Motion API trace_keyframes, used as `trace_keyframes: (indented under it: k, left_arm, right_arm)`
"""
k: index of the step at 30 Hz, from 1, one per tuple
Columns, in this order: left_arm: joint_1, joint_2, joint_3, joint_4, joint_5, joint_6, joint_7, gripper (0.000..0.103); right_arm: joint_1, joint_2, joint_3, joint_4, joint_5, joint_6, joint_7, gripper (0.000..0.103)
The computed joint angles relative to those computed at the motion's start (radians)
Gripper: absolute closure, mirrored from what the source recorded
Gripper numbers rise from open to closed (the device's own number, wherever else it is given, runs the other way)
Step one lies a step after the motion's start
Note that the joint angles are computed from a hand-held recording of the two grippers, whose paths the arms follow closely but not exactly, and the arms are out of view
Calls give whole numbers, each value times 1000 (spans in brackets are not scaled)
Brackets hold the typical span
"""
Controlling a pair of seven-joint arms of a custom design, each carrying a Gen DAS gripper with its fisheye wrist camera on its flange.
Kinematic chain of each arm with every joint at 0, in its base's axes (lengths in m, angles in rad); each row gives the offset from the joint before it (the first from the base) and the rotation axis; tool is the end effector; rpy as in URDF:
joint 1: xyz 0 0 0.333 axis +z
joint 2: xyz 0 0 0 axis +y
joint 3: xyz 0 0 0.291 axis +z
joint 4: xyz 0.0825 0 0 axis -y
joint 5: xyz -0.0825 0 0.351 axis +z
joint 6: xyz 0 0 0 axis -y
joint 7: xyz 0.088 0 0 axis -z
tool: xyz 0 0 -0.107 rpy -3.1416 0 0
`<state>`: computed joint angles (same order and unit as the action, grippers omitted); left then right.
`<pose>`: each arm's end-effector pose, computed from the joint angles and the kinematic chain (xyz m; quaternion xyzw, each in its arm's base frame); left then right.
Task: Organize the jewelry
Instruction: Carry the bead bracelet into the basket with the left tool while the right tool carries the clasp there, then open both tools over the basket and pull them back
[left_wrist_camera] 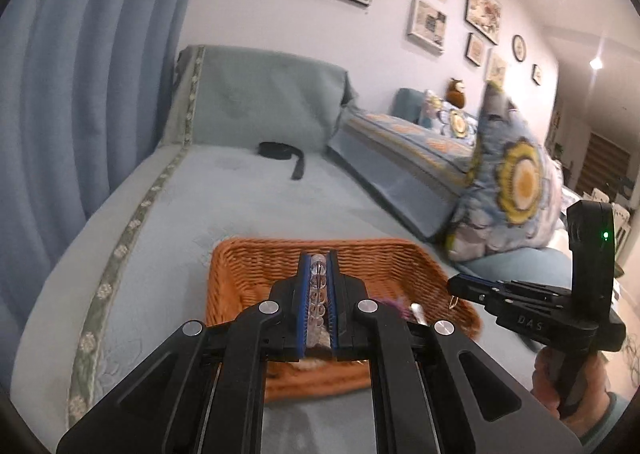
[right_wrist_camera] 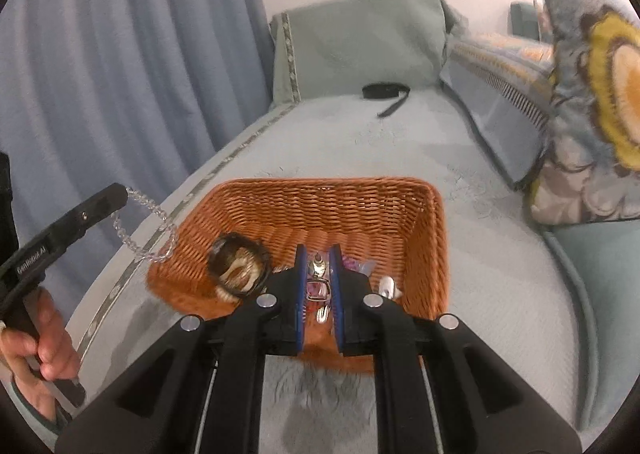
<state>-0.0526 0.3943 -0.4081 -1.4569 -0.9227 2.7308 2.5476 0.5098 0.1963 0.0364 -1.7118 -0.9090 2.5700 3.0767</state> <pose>0.6408 -0.2252 0.5500 -0.3795 0.7481 -0.5296 0.1262 0.5321 0.3362 0.5280 -0.5141 0.7302 -0.2620 0.3658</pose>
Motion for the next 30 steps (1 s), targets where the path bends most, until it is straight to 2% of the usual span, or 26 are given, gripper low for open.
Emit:
trace_keyframes:
  k: [2, 5, 10, 12, 14, 16, 20, 23, 24, 25, 27, 30]
  left_arm:
    - [-42, 71, 37, 76, 91, -5, -92, 98]
    - [-65, 141, 50, 141, 202, -16, -176, 98]
    - [-56, 182, 25, 162, 296, -30, -227, 97]
    - [-49, 178, 14, 151, 319, -28, -230, 95]
    - [-25, 156, -13, 113, 309, -20, -200, 85]
    - [12, 105, -49, 37, 257, 20, -139, 62]
    - [109, -15, -129, -107, 38, 46, 36, 57]
    - [173, -145, -171, -240, -193, 69, 222, 47]
    - [192, -201, -179, -294, -286, 72, 296, 43]
    - [194, -236, -175, -327, -341, 76, 338, 42]
    - [194, -332, -160, -421, -470, 84, 441, 40]
    - [168, -442, -119, -533, -604, 88, 533, 27]
  right_arm:
    - [-28, 47, 1, 37, 86, 25, -61, 94]
    - [-40, 97, -9, 78, 188, 35, -133, 94]
    - [-20, 149, -33, 135, 282, -5, -220, 93]
    - [-27, 149, -32, 126, 331, 19, -246, 93]
    - [-15, 133, -50, 100, 325, 45, -225, 93]
    - [-3, 112, -59, 78, 307, 50, -208, 93]
    - [31, 34, -61, 9, 204, 39, -127, 93]
    - [50, -38, -33, -54, 90, 11, -25, 90]
    - [53, -60, -18, -73, 57, -1, 10, 81]
    - [62, -87, -2, -98, 7, -21, 62, 66]
    - [70, -125, 35, -132, -67, -66, 146, 46]
    - [80, -166, 102, -174, -152, -144, 255, 46]
